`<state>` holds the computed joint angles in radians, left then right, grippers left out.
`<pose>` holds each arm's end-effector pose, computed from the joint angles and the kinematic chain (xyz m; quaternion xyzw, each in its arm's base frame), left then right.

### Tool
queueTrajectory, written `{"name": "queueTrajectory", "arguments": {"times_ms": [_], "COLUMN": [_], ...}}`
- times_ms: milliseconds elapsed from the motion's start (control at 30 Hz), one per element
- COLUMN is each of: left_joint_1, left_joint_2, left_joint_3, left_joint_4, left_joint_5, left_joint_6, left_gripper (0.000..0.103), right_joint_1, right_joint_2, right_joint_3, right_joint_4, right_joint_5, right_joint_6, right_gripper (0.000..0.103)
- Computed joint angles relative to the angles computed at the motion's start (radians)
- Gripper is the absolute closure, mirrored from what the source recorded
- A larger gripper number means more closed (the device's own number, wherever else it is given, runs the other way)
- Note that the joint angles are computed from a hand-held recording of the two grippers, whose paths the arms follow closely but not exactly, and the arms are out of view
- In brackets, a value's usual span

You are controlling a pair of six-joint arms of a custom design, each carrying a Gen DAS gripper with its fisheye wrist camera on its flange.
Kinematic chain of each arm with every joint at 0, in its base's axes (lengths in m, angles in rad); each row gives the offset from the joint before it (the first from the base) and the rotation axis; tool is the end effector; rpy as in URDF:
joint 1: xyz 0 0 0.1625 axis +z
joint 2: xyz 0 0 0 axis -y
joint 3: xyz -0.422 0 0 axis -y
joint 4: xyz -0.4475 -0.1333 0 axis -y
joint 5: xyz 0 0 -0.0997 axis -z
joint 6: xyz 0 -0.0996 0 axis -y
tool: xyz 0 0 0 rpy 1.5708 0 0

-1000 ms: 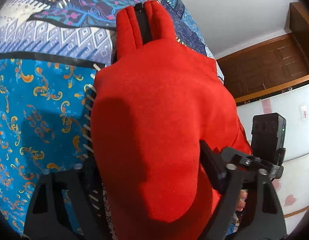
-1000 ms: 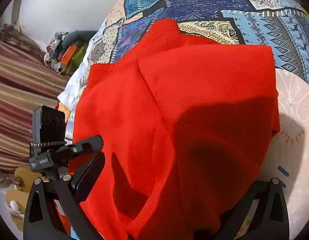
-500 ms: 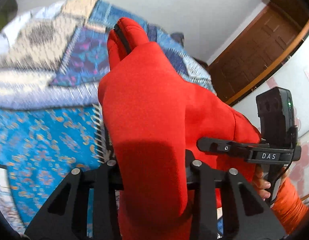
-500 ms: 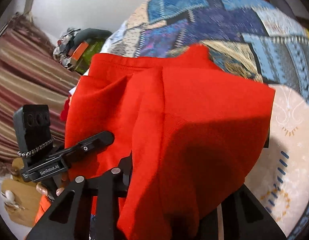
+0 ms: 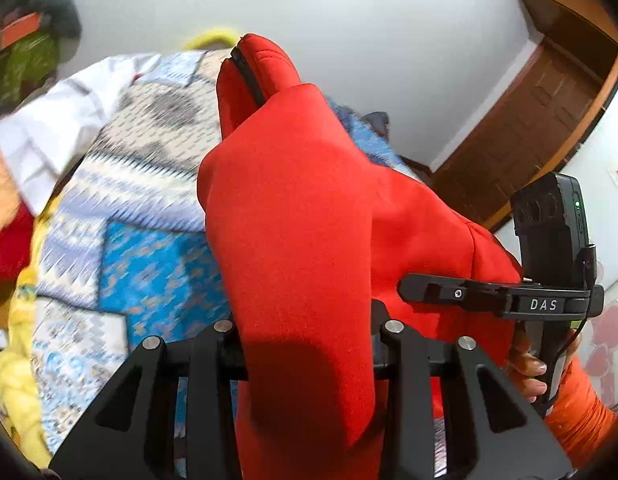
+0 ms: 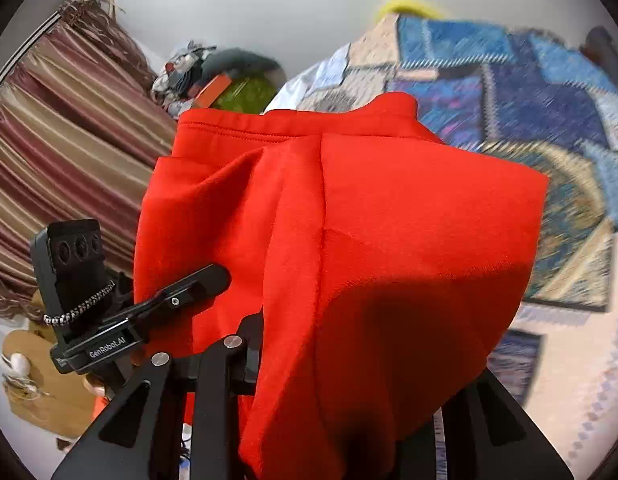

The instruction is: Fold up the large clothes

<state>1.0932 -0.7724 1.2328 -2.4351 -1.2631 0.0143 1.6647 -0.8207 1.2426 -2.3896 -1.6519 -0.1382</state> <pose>-0.2373 -0.8142 0.2101 0.2059 0.9465 -0.2274 0.1006 0.2022 -0.8109 0.2350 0.1055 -0.9739 0.1961 0.0441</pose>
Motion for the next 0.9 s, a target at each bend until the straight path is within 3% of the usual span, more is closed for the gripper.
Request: {"name": "queueTrajectory", "arguments": {"times_ms": [300, 367, 500, 567, 667, 700, 767, 800, 900], "left_joint_1": [0.125, 0.15, 0.169, 0.149, 0.103, 0.094, 0.067, 0.055, 0.044], "left_joint_2": [0.025, 0.037, 0.007, -0.011, -0.042, -0.049, -0.072, -0.088, -0.121], "left_joint_3": [0.017, 0.014, 0.079, 0.115, 0.18, 0.192, 0.233, 0.259, 0.311], "left_joint_4": [0.096, 0.126, 0.032, 0.0, -0.066, -0.078, -0.114, -0.133, -0.173], "left_joint_5": [0.026, 0.042, 0.005, 0.067, 0.194, 0.224, 0.292, 0.314, 0.306], "left_joint_6": [-0.087, -0.122, -0.108, -0.099, -0.028, -0.01, 0.024, 0.036, 0.062], "left_gripper": [0.068, 0.064, 0.053, 0.046, 0.041, 0.041, 0.037, 0.032, 0.02], "right_joint_1": [-0.018, -0.026, -0.028, -0.023, 0.005, 0.019, 0.044, 0.053, 0.066], "right_joint_2": [0.2, 0.237, 0.27, 0.258, 0.245, 0.235, 0.21, 0.196, 0.144], "right_joint_3": [-0.135, -0.157, -0.166, -0.145, -0.112, -0.083, -0.007, 0.027, 0.095], "right_joint_4": [0.145, 0.159, 0.147, 0.127, 0.077, 0.023, -0.139, -0.201, -0.261], "right_joint_5": [-0.028, -0.056, -0.125, -0.155, -0.299, -0.369, -0.482, -0.505, -0.485], "right_joint_6": [0.019, 0.018, -0.023, -0.086, -0.207, -0.251, -0.37, -0.413, -0.436], "right_gripper": [0.078, 0.078, 0.077, 0.074, 0.047, 0.032, 0.027, 0.027, 0.027]}}
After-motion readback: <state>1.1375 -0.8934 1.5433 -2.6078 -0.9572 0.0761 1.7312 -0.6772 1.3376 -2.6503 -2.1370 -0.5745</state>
